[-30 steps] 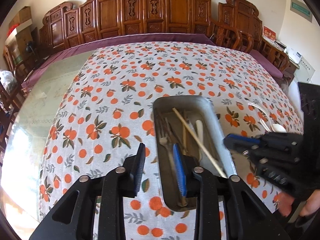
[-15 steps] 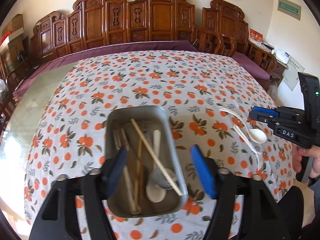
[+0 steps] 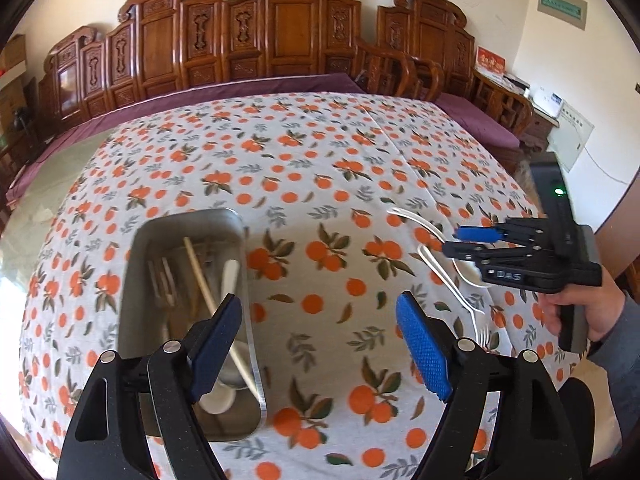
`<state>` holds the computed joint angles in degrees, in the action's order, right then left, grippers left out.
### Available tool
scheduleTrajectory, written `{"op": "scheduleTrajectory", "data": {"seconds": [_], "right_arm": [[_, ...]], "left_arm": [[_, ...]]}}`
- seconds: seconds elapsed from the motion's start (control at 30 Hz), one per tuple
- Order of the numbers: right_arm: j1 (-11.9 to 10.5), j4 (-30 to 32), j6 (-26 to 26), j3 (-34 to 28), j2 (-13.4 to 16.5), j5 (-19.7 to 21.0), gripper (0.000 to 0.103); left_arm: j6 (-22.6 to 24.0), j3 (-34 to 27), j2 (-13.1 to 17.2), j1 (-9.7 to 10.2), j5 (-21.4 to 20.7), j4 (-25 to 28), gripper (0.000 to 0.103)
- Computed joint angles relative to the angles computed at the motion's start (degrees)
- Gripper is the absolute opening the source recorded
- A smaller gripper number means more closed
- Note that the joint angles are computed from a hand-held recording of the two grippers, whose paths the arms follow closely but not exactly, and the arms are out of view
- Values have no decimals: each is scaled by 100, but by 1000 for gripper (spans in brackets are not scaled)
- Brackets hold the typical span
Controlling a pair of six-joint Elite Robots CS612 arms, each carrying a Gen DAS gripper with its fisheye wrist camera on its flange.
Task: Organize utensils
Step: 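Move the right tool to the white plastic spoon and grasp its handle, then grasp the white plastic fork with the left tool while the right tool holds the spoon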
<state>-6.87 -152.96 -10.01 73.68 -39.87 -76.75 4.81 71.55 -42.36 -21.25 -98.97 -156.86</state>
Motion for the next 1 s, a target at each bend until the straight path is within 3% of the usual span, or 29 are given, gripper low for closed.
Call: {"op": "scheduleTrajectory", "data": {"seconds": [0.1,0.27,0.77,0.9,1.0], "right_arm": [[25,164,-111,-95,71,-99,41],[18,332,-197,-156,113,-275,14],[-309,-226,-184,909,-521,-124,6],[-369,-362,-161,1051,-599,-68,5],[-389,-411,-184,1084,-607,-37,5]], "left_arm": [[3,0,17,-49,10,62,76],[63,-8,49,-154,37,199,76],[242,-235,238,-534,-50,696,76],[148,-414,350,-602,17,1003,76],[75,-551,444,-643,70,1206,70]]}}
